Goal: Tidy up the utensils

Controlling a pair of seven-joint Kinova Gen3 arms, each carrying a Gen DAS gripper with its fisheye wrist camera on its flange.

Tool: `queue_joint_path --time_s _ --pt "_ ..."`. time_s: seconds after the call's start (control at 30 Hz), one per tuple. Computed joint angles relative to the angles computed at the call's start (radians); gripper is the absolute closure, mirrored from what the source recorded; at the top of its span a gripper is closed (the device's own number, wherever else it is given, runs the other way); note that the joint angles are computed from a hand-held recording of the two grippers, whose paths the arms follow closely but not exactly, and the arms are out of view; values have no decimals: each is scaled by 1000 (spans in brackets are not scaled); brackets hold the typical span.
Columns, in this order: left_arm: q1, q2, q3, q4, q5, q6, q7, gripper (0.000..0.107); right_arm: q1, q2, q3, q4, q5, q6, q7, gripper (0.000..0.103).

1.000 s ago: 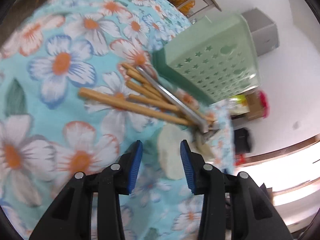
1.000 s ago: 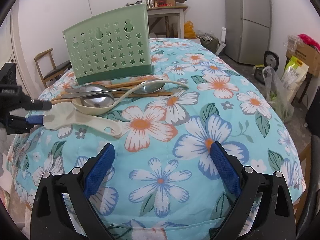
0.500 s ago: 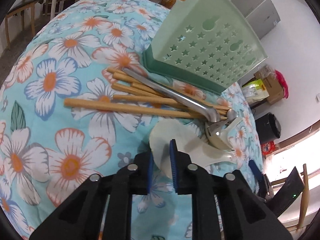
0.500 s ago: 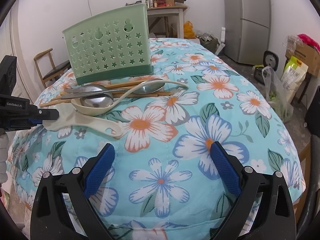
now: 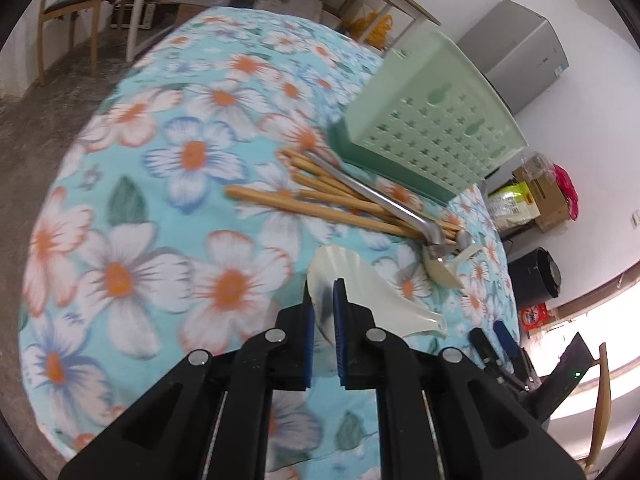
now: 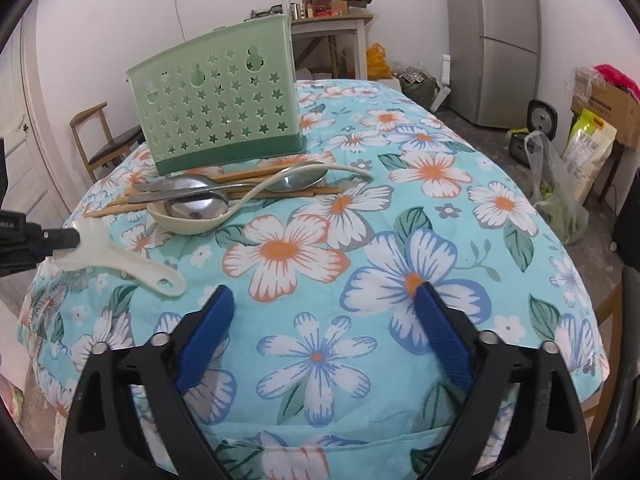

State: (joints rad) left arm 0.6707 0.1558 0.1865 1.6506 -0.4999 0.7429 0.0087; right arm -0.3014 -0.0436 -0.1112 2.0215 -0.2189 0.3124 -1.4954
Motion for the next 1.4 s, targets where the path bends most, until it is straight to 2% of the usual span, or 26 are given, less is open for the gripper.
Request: queue_joint_path --time_s 0.1,0.17,0.23,0.37,0.47,0.57,0.7,0.87,0.97,1.03,1.17,1.3,1.4 --pt "2 -18 0 27 -11 0 30 99 97 -17 -62 -22 -120 37 122 37" --pt "-2 -20 4 36 -14 -5 37 99 189 -25 -130 -41 -201 41 203 41" --pt "-2 -18 8 38 -21 -1 40 99 274 -38 -170 -76 -283 84 285 43" --pt "-3 -17 10 42 -30 -5 46 98 322 20 -120 -207 -445 227 430 46" --pt "0 -15 11 42 -35 -2 53 98 420 101 -160 -307 -567 342 489 49" --pt "-7 -19 10 52 -27 -17 51 98 466 194 -164 -404 -643 462 532 55" --pt "-11 -23 8 68 -31 -39 53 98 465 313 -198 -555 -596 599 413 60" --pt "-20 -28 7 90 -33 -71 64 98 465 437 -270 -671 -557 667 296 61" --pt "-25 -32 6 102 -32 -89 63 98 474 486 -306 -686 -557 689 240 61" --pt "-29 -33 6 108 -29 -99 63 97 463 501 -303 -698 -520 721 193 62" --pt "-35 -33 6 109 -22 -107 52 97 489 479 -302 -680 -498 761 158 65" --pt "-38 -34 4 116 -20 -121 49 97 567 460 -379 -641 -460 758 112 61" --pt "-37 -35 3 117 -21 -122 52 97 570 461 -383 -624 -416 761 82 61"
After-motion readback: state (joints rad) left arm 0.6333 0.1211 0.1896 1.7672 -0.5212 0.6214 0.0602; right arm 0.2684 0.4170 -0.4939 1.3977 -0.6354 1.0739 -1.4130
